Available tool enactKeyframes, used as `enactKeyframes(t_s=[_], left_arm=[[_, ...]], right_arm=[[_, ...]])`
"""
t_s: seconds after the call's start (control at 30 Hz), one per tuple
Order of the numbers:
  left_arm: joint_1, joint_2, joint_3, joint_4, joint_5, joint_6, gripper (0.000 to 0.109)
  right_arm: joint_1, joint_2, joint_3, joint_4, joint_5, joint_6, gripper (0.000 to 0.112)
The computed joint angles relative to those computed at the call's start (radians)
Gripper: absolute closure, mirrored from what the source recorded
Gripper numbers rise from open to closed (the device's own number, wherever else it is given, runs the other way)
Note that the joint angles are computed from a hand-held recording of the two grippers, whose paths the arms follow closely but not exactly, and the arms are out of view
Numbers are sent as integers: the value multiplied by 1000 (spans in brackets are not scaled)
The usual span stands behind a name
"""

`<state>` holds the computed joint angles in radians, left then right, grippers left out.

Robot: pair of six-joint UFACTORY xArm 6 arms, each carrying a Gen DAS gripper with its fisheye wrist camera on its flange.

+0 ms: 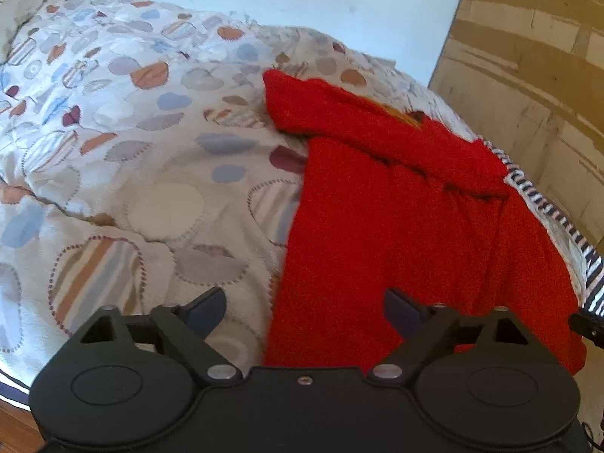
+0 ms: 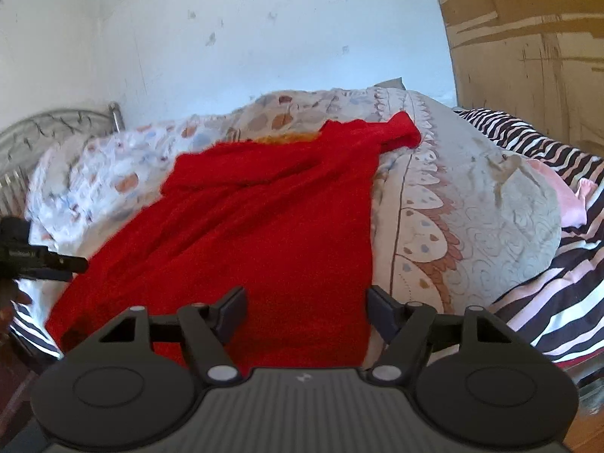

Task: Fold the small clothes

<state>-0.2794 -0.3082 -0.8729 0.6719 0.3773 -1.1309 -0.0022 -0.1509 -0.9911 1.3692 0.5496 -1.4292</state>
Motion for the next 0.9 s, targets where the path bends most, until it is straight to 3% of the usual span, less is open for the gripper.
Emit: enactKeyframes(t_s=[0.03, 0.1, 0.17, 0.23, 0.43, 0.6, 0.63, 0.67, 0.9], left_arm=[[-7, 9, -11, -11, 19, 8, 27], [-21, 24, -36, -19, 62, 12, 31], [-23, 28, -38, -31, 55, 20, 38], [-27, 34, -48, -83, 70, 57, 45], [-39, 28, -46, -116, 86, 61, 47], [-50, 34, -46, -204, 81, 130, 79], [-51, 32, -42, -223, 74, 146, 94], [-52, 29, -40, -227, 69, 147, 96], [-91, -85, -23, 20, 36, -148, 101]], right_arm=[[10, -8, 8, 1, -23, -18, 58], [14, -24, 21, 17, -59, -65, 98], [-5, -39, 29, 51, -60, -94, 105], [-2, -56, 34, 155, -145, -178, 106], [-64, -39, 27, 93, -82, -42, 106], [-90, -24, 32, 69, -18, 52, 106], [-105, -11, 20, 64, 3, 60, 106], [-115, -10, 17, 65, 19, 66, 106], [-240, -69, -8, 100, 232, 113, 107]])
